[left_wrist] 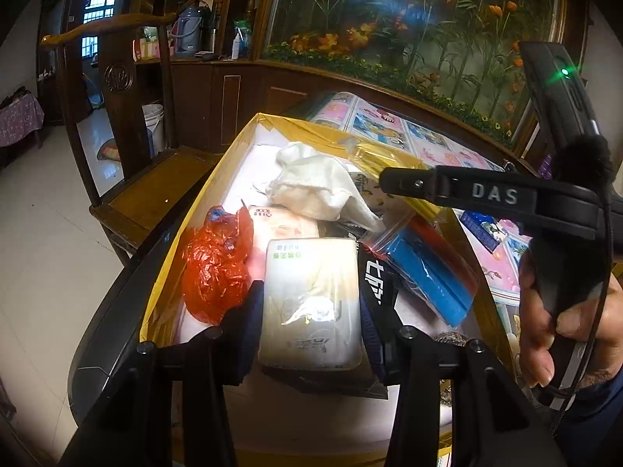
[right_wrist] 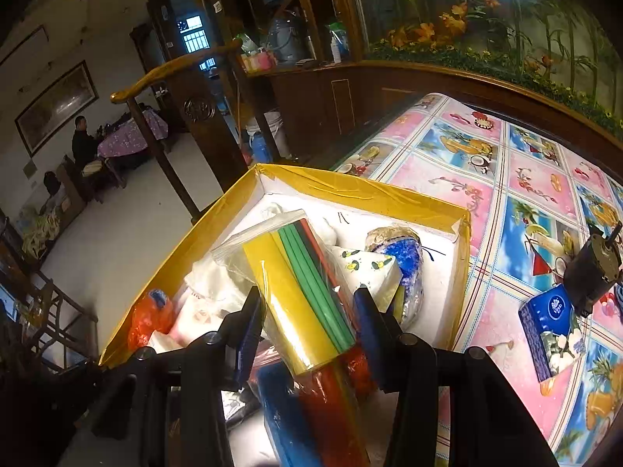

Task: Organize soft objects
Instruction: 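Lower and release the tissue pack and sponge strips into the box with both tools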

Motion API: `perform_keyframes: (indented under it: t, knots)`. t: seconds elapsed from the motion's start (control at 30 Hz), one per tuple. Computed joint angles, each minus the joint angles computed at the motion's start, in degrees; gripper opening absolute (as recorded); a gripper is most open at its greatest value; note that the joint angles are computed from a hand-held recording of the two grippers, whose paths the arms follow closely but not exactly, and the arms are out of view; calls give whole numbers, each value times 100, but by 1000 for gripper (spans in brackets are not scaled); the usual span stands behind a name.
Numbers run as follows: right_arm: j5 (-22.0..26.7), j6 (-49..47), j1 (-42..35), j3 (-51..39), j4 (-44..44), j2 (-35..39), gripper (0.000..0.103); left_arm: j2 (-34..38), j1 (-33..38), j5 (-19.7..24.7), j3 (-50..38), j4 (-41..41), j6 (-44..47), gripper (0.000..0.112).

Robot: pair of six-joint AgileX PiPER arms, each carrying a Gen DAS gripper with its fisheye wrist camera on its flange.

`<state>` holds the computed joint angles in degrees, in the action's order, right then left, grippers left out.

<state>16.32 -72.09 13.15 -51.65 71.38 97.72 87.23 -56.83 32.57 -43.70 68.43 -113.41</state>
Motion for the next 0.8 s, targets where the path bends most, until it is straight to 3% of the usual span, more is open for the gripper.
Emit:
perform_keyframes:
  t: [0.27,0.33,0.6,0.8]
  knots:
    - [-31,31,43,-122,-77,190,52,87,-104,113,-76,-19,10,46]
    - [32,-241,-1,-47,176,136,54,75,-83,9,-45,44,-39,51]
    - [622,-974,-467,313,814,-235,59,104,-176,143,-173,-55,25,67]
    - [1246,-1277,-1080,626,903,-580,62,226,-287,318,-492,-363,362,68]
